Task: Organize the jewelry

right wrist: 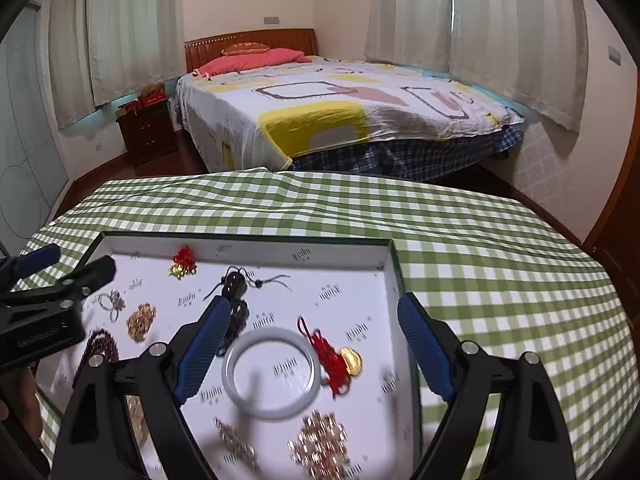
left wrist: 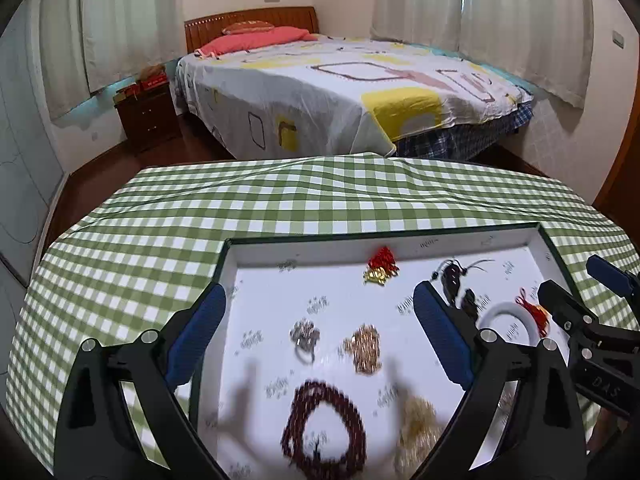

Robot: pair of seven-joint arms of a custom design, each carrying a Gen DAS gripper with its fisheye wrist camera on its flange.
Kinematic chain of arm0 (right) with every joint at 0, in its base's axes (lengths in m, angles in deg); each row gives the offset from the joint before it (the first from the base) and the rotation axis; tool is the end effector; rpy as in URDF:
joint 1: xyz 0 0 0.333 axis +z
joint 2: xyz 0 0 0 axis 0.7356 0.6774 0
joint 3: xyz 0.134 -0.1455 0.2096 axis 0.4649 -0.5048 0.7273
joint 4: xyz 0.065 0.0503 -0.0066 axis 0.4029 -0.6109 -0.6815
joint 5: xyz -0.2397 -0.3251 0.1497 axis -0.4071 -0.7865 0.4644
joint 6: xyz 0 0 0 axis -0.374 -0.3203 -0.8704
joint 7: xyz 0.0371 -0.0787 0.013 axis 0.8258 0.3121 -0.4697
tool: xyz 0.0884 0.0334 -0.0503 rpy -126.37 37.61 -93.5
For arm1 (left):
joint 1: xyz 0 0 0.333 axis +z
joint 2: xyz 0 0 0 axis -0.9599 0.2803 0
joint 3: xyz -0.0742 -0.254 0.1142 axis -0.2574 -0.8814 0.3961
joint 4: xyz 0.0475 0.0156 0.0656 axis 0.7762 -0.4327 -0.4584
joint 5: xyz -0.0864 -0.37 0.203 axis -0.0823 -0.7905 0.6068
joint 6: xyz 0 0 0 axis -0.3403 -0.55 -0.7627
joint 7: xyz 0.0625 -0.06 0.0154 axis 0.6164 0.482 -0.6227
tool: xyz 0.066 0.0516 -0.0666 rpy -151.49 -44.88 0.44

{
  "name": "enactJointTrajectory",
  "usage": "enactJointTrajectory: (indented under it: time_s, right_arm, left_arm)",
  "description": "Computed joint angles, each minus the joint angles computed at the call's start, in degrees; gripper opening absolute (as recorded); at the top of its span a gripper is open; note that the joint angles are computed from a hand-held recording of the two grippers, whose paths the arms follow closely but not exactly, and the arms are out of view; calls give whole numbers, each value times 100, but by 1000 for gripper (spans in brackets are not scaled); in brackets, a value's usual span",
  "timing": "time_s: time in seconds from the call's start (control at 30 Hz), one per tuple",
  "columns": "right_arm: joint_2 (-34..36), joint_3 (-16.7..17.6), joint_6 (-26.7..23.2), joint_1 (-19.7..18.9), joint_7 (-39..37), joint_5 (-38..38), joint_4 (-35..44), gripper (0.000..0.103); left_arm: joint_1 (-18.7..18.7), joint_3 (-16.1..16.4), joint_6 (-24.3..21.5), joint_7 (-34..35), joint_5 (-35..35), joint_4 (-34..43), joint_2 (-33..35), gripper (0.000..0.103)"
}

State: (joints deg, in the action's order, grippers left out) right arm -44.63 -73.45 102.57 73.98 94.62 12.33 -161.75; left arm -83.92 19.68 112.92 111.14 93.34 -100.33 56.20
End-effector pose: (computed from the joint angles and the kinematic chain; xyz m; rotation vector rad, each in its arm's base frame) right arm 0.5159 0.3797 0.5697 -1.7149 1.7167 -0.7109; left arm 0.5528 -0.2207 0.5676 -1.6657 1.8307 -0.7383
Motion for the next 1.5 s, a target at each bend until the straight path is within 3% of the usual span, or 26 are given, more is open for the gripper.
enactJointTrajectory:
  time_s: [0.43, 0.77, 1.1, 1.5]
  right_arm:
    - [-1360, 458, -93, 60, 950, -643, -1160, 84]
    - [-2323, 752, -354, 193, 1252, -390, -1890, 84]
    - [-3007, 1065, -828, 368, 1137, -252, -1955, 84]
    - [-3584, 1438, -1147, 417, 1117, -349, -1829, 85]
  left_arm:
    - [-286, 143, 169, -146, -40, -1821, -2166, 98]
    - [-649, 244, -507, -185, -282, -2718, -3688, 98]
    - [-887, 173, -1392, -221, -223, -2908, -4977, 98]
    - [-1116, 199, -1752, -343, -276, -2923, -5988, 98]
